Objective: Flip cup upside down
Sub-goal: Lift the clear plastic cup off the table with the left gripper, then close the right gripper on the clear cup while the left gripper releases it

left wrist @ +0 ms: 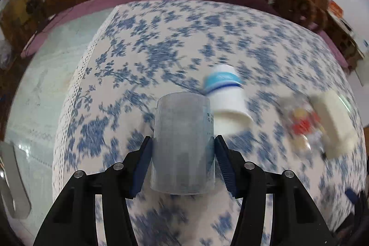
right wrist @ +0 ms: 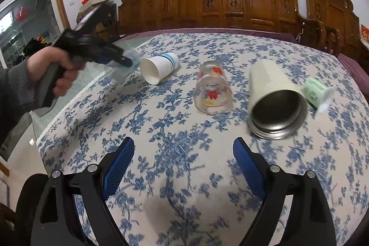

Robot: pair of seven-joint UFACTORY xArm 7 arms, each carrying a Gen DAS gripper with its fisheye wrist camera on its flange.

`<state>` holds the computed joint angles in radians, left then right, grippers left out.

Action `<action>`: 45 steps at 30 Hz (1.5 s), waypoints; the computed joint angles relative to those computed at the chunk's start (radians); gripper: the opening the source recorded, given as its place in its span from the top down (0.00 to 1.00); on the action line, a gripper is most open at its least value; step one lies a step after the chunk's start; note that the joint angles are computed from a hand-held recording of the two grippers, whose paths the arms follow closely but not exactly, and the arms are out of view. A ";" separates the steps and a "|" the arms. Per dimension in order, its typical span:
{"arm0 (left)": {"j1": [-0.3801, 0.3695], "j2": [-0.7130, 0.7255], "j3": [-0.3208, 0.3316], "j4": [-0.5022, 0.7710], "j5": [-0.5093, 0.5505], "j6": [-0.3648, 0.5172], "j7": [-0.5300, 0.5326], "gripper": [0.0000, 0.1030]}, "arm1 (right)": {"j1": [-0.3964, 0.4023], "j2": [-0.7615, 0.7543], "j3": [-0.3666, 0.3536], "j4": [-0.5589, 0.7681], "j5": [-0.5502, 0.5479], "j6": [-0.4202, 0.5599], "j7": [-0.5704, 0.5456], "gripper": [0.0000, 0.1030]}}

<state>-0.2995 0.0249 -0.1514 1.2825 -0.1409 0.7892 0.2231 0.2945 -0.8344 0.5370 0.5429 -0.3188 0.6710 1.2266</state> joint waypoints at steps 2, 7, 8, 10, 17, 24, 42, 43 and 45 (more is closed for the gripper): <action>-0.010 -0.073 -0.009 -0.074 -0.033 -0.020 0.016 0.49 | 0.009 -0.025 0.017 0.001 0.000 0.037 0.008 0.13; -0.068 -0.262 -0.024 -0.249 -0.083 -0.066 0.059 0.49 | 0.048 -0.114 0.027 -0.018 0.019 0.115 0.029 0.13; -0.081 -0.288 -0.022 -0.272 -0.099 -0.065 0.065 0.49 | 0.054 -0.130 0.030 -0.020 0.023 0.130 0.031 0.13; -0.107 -0.336 -0.024 -0.319 -0.121 -0.070 0.067 0.49 | 0.064 -0.163 0.039 -0.024 0.029 0.165 0.036 0.13; -0.215 -0.459 -0.057 -0.491 -0.176 -0.119 0.052 0.49 | 0.106 -0.256 0.061 -0.056 0.057 0.280 0.047 0.13; -0.280 -0.501 -0.078 -0.578 -0.176 -0.149 -0.017 0.49 | 0.163 -0.335 0.052 -0.123 0.092 0.357 0.060 0.13; -0.335 -0.502 -0.020 -0.605 -0.216 -0.208 0.010 0.27 | 0.135 -0.310 0.000 -0.091 0.113 0.396 0.011 0.14; -0.332 -0.516 -0.015 -0.611 -0.220 -0.216 0.017 0.25 | 0.128 -0.298 -0.002 -0.076 0.113 0.400 0.002 0.14; -0.300 -0.575 -0.026 -0.648 -0.194 -0.273 0.005 0.17 | 0.114 -0.273 -0.007 -0.044 0.113 0.406 -0.016 0.13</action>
<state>-0.5999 -0.5501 -0.1770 0.6345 -0.3352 0.5161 0.2284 0.4082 -1.1072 0.5303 0.4986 -0.2055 1.0774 1.2105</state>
